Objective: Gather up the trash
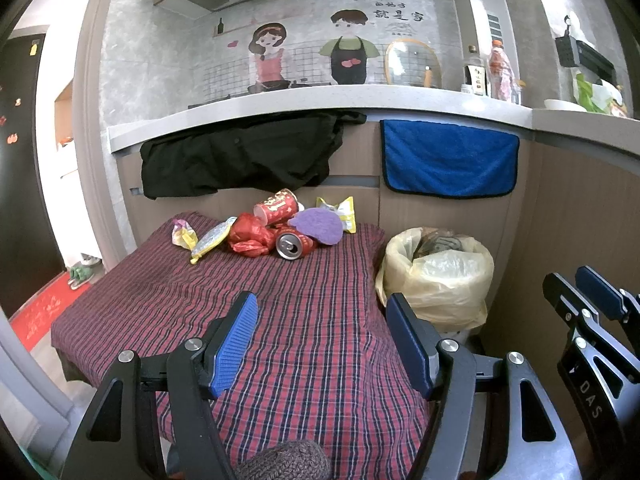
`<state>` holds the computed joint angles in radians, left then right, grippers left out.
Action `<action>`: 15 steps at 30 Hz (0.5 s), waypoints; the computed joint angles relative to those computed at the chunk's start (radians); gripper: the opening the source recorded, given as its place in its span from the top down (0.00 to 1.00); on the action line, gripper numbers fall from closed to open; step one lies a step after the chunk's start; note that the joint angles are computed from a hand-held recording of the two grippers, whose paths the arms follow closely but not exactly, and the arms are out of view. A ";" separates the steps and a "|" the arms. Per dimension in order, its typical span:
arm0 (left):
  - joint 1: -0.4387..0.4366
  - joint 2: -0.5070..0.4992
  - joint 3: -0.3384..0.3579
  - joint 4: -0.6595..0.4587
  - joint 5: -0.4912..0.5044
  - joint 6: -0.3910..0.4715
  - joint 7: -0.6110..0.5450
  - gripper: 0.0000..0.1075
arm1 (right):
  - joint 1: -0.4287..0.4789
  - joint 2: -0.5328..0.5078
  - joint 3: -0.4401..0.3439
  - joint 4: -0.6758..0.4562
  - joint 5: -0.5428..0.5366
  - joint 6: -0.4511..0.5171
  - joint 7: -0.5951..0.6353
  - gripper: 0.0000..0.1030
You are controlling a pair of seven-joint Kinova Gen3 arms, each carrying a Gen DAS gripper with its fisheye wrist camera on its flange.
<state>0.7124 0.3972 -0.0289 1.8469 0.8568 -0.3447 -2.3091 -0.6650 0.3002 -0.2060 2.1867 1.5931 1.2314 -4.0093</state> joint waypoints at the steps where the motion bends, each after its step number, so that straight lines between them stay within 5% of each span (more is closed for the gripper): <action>1: 0.001 0.000 -0.001 -0.002 0.002 0.001 -0.002 0.37 | 0.001 -0.001 0.001 0.004 0.001 -0.001 -0.002 0.64; 15: -0.012 0.003 -0.024 -0.028 0.031 0.057 -0.022 0.37 | 0.017 0.008 0.005 -0.002 0.015 -0.021 0.004 0.64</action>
